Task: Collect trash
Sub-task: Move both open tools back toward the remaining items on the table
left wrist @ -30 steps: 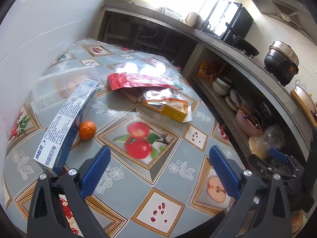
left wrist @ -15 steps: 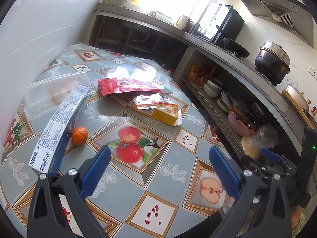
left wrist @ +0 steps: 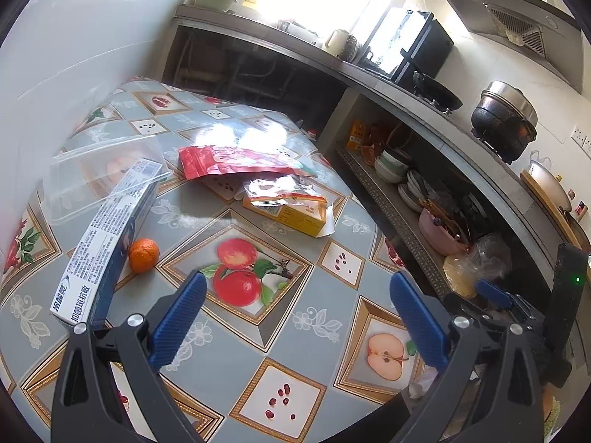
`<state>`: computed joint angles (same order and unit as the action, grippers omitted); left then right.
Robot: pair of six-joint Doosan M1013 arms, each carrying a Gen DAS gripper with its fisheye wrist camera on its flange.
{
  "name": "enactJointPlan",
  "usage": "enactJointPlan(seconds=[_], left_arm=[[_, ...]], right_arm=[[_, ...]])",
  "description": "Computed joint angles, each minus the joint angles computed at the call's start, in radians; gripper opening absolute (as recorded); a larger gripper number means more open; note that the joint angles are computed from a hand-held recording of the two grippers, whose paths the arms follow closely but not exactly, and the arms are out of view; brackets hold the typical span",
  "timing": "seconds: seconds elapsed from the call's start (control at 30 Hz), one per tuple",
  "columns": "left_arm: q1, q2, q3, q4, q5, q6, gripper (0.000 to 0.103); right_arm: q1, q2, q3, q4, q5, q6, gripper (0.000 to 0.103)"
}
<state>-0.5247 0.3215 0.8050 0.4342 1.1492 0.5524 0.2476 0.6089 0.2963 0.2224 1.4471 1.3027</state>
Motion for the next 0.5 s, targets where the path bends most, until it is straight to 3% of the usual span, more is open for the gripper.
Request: enactJointPlan(seconds=[0.5], left_arm=[[-0.001,0.002,-0.004,0.006,0.003,0.008,0.097]], right_arm=[[-0.008,0.015,-0.031,0.030,0.017,0.015,0.095]])
